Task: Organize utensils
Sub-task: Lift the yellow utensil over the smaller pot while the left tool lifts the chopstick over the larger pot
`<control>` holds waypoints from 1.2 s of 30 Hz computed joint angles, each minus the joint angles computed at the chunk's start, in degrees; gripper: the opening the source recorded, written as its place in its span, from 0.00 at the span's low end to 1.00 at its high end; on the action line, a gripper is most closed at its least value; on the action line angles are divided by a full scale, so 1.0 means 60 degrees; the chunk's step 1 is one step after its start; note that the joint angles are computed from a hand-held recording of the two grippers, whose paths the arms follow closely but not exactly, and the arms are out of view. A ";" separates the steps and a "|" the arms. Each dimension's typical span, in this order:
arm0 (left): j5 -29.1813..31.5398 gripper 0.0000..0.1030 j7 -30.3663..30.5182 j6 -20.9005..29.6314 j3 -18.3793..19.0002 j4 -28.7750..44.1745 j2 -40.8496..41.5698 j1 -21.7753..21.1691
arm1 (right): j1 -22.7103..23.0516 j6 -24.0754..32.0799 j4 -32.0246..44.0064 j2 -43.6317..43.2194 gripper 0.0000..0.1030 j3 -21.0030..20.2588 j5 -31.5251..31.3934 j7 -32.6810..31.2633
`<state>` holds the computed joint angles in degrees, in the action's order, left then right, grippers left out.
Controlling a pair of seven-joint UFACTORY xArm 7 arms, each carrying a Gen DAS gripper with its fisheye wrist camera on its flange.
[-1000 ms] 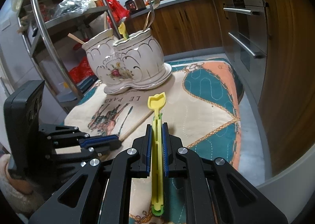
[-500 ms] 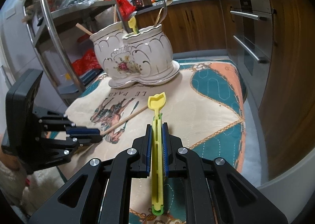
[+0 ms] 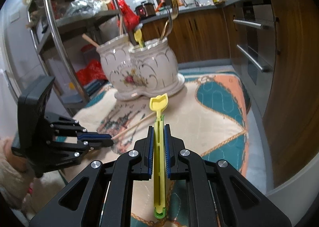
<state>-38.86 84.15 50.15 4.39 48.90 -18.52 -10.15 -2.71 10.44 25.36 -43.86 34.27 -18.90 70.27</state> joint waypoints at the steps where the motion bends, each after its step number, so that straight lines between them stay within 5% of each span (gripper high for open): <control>1: -0.0554 0.05 0.0471 0.0133 0.0296 0.0003 -0.0042 -0.0070 | -0.0076 -0.0093 -0.0011 -0.0111 0.11 0.0017 -0.0012 0.0066; 10: -0.4610 0.05 0.2792 0.1530 0.1462 0.0763 0.0203 0.0511 | -0.1730 -0.1370 0.0222 -0.0958 0.11 0.0705 0.0048 0.0174; 17: -0.7022 0.05 0.2776 0.1972 0.1085 0.2258 0.1495 0.0992 | -0.3533 -0.2669 0.1063 -0.0390 0.11 0.1507 0.0502 -0.0305; 24: -0.8211 0.05 0.1458 0.2209 0.0188 0.3849 0.2686 0.1515 | -0.5793 -0.4579 0.2035 0.0539 0.11 0.2747 0.1440 -0.0831; 36: -0.8937 0.05 0.1607 0.0960 -0.0999 0.5492 0.3979 0.1710 | -0.8570 -0.5430 0.3503 0.1986 0.11 0.5112 0.2834 -0.2313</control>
